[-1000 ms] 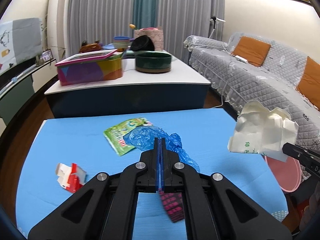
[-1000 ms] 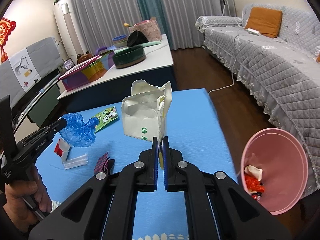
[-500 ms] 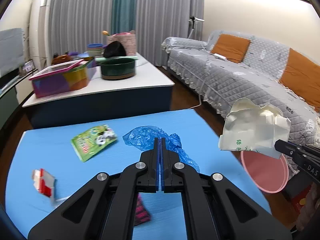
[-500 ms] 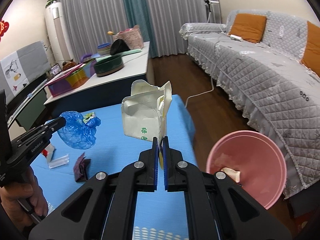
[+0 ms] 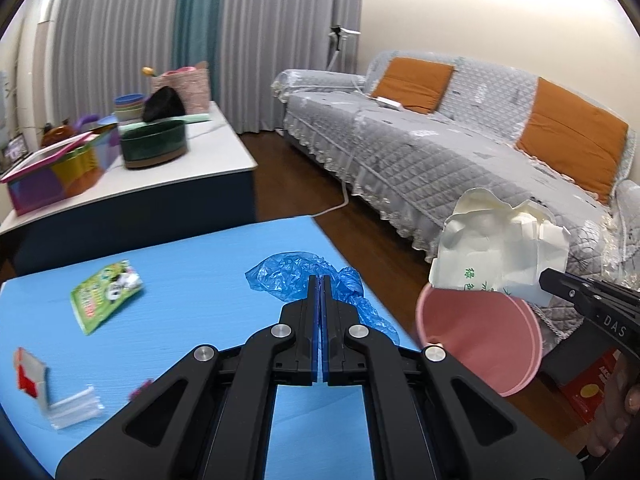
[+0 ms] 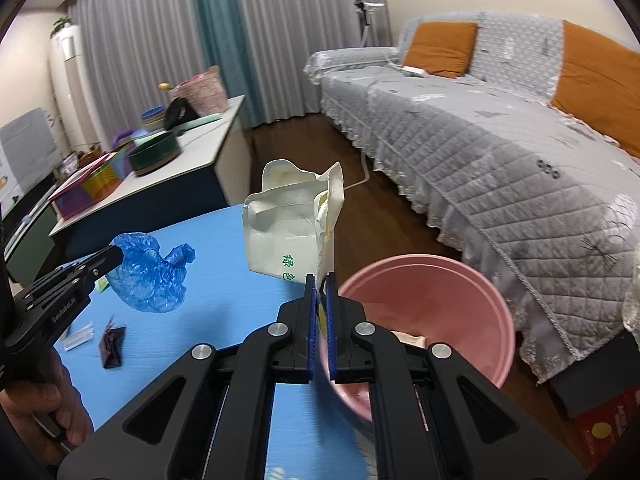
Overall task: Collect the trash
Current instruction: 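Carry the white paper box and blue plastic bag over the pink bin with both grippers, then open both grippers to drop the box and blue bag into the pink bin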
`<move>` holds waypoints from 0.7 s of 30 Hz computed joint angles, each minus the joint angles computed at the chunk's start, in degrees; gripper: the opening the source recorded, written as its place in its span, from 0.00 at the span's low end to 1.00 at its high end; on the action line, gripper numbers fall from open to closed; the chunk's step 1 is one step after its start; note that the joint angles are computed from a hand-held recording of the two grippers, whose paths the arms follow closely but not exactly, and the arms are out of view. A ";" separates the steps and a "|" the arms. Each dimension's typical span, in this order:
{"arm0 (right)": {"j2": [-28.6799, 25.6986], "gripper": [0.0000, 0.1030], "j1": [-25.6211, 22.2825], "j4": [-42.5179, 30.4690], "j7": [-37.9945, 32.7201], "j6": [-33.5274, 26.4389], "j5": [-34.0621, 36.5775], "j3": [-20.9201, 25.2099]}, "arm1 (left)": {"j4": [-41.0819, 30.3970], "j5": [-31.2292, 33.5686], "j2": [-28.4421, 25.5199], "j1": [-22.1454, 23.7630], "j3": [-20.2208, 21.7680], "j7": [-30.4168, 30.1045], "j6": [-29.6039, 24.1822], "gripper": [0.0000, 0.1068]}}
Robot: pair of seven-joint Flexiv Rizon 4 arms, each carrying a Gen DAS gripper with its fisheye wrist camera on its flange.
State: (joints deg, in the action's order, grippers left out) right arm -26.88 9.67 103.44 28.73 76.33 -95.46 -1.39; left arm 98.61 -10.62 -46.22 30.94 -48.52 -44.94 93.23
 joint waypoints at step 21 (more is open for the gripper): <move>4.79 0.05 -4.59 9.60 -1.10 -4.35 5.46 -0.22 | -1.02 -1.76 -2.02 -10.33 1.74 2.89 -3.49 0.00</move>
State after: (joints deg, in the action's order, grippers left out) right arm -22.09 5.08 113.05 27.63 71.99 -90.00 -1.61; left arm 97.59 -12.37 -48.24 20.61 -46.79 -42.04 89.75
